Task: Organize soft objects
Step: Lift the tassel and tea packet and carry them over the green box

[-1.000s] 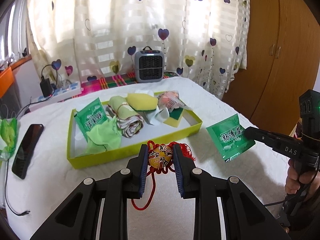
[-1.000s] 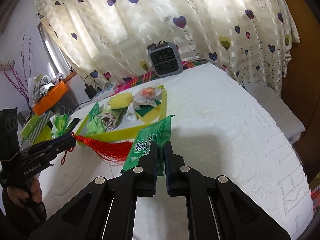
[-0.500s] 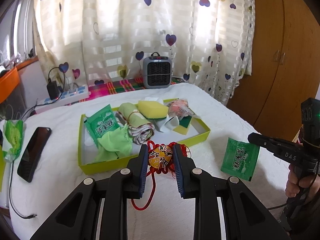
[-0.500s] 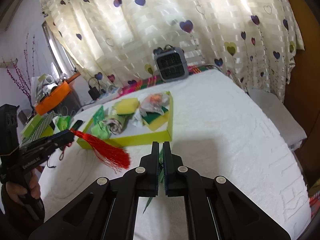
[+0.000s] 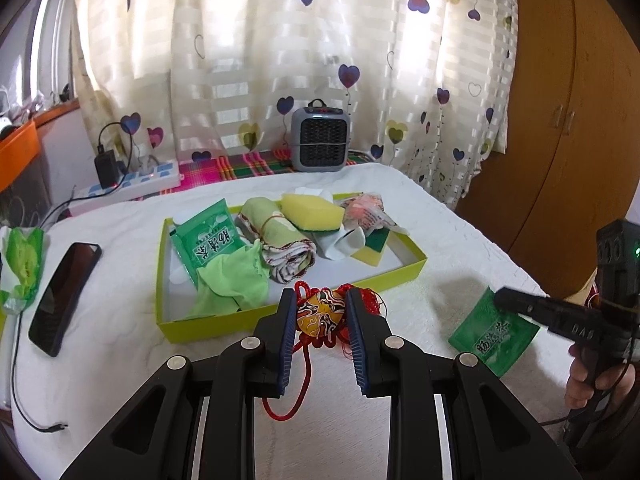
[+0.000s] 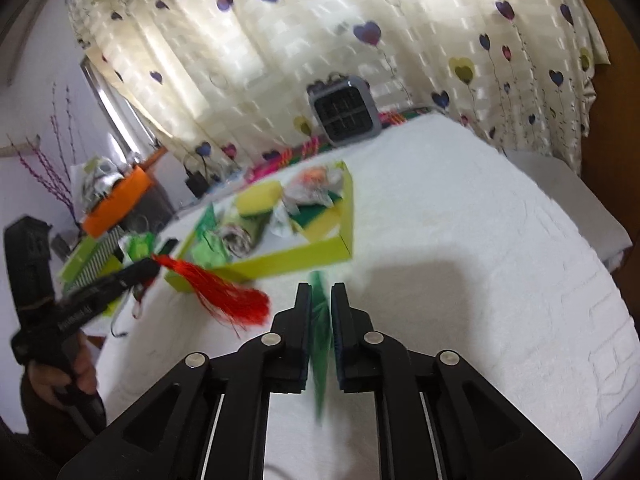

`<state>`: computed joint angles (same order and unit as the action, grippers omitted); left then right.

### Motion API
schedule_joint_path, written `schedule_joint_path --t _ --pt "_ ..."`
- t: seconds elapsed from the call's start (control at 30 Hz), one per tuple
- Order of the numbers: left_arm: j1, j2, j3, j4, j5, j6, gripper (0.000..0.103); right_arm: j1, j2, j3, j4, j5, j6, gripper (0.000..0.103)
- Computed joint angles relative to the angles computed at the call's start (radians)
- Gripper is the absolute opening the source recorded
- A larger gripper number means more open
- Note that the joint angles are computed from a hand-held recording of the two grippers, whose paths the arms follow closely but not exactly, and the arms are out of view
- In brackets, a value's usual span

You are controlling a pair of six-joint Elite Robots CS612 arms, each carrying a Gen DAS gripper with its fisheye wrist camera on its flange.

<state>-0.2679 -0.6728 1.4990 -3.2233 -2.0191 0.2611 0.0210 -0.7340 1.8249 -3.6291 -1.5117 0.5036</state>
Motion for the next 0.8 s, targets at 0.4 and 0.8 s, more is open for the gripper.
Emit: schedule_joint_path --t 0.4,0.8 --pt "0.003 0.003 0.001 0.016 -0.004 -0.005 0.023 0.020 -0.004 0.008 0.079 -0.018 -0.044 0.052" --pt "0.006 0.007 -0.008 0.040 -0.013 -0.020 0.023 0.034 0.002 -0.007 0.138 -0.062 -0.060 0.010"
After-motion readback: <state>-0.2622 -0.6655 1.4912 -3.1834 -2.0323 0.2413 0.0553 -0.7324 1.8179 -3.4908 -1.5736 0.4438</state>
